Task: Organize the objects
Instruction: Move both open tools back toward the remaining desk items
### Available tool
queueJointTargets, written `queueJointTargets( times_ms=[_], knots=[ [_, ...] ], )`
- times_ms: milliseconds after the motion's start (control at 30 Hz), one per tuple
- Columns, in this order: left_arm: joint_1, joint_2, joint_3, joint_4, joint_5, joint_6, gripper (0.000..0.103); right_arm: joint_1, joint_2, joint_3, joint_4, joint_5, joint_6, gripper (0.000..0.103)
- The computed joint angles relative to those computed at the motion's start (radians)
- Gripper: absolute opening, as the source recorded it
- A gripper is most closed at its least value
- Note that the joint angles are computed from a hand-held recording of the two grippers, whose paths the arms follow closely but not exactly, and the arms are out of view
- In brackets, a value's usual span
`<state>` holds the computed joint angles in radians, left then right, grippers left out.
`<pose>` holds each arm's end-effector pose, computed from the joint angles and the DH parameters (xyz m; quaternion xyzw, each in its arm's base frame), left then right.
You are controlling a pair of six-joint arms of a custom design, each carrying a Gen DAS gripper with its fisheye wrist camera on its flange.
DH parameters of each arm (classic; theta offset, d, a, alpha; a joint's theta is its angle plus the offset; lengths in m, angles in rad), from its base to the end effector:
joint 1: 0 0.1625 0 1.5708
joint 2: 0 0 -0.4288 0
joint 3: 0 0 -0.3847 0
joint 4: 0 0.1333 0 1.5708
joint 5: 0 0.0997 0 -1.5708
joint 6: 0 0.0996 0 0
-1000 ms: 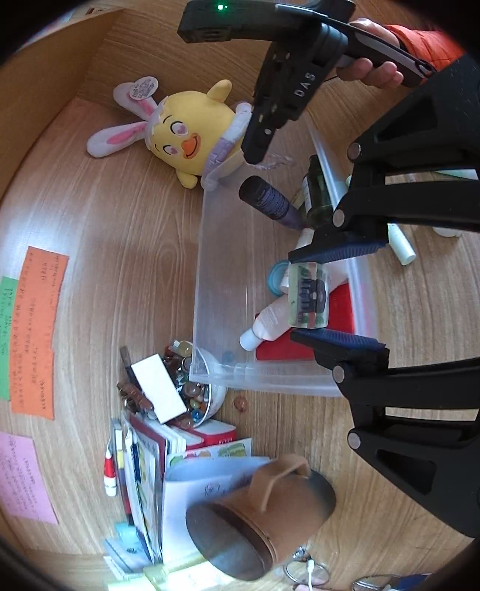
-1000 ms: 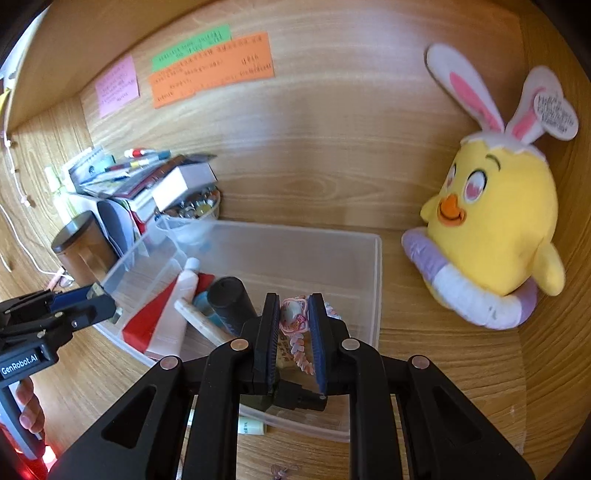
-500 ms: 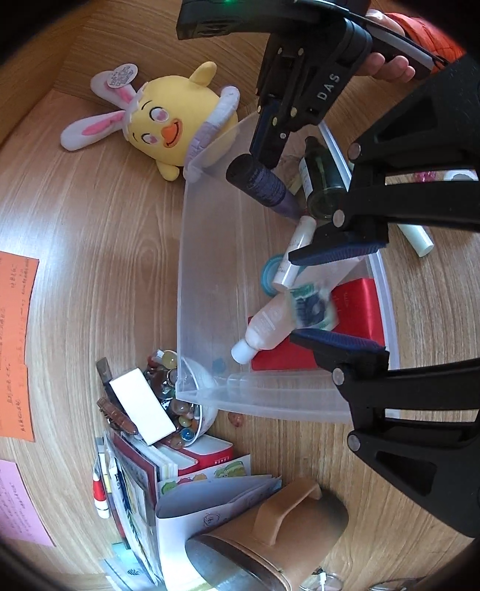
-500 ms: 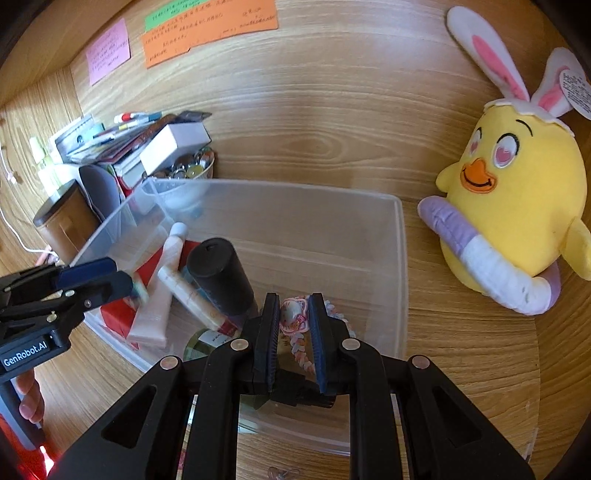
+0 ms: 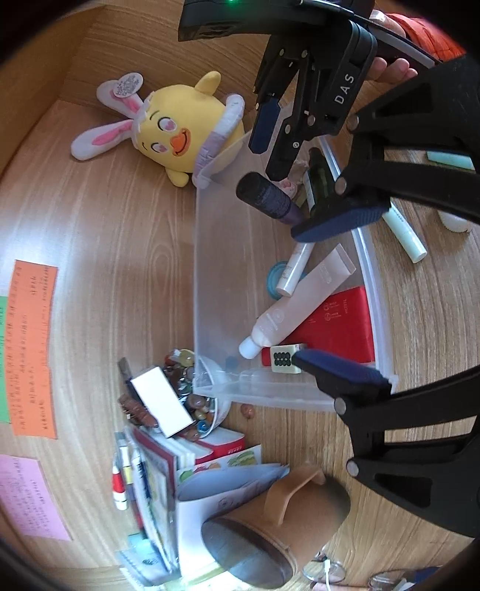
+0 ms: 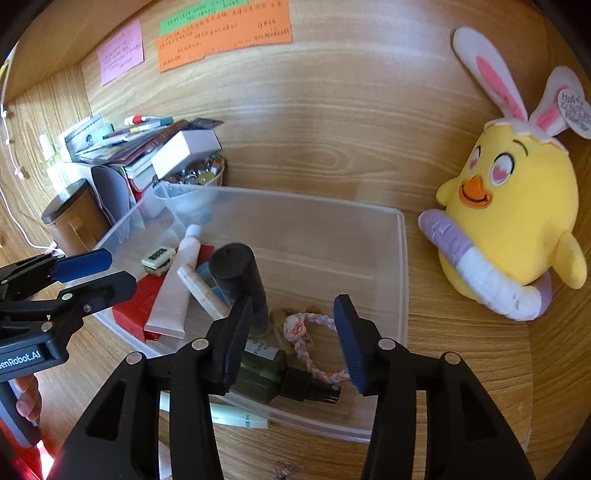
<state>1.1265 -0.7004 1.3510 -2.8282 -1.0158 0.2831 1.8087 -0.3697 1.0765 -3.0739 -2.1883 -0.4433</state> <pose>-0.1607 -0.7698 0.1932 0.2500 0.8869 -0.3075 0.2375 0.2668 -0.7792 0.0821 0.1823 -0.8671 0.3387 0.3165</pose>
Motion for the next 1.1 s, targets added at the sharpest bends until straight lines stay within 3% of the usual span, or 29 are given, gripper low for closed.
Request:
queueJointTargets(
  times_ms=[267,567,1100],
  knots=[
    [-0.017,-0.044,0.071,-0.089,0.012,0.022,0.086,0.034,-0.024,0.074,-0.148,-0.01,-0.072,0.07],
    [-0.01,-0.096,0.149,-0.099,0.018,0.02,0.092,0.061,-0.054,0.185,-0.255,-0.013,-0.107,0.075],
    [-0.01,-0.165,0.316,-0.037,-0.034,0.02,0.092,0.016,-0.101,0.348,-0.19,-0.052,0.035,0.075]
  ],
)
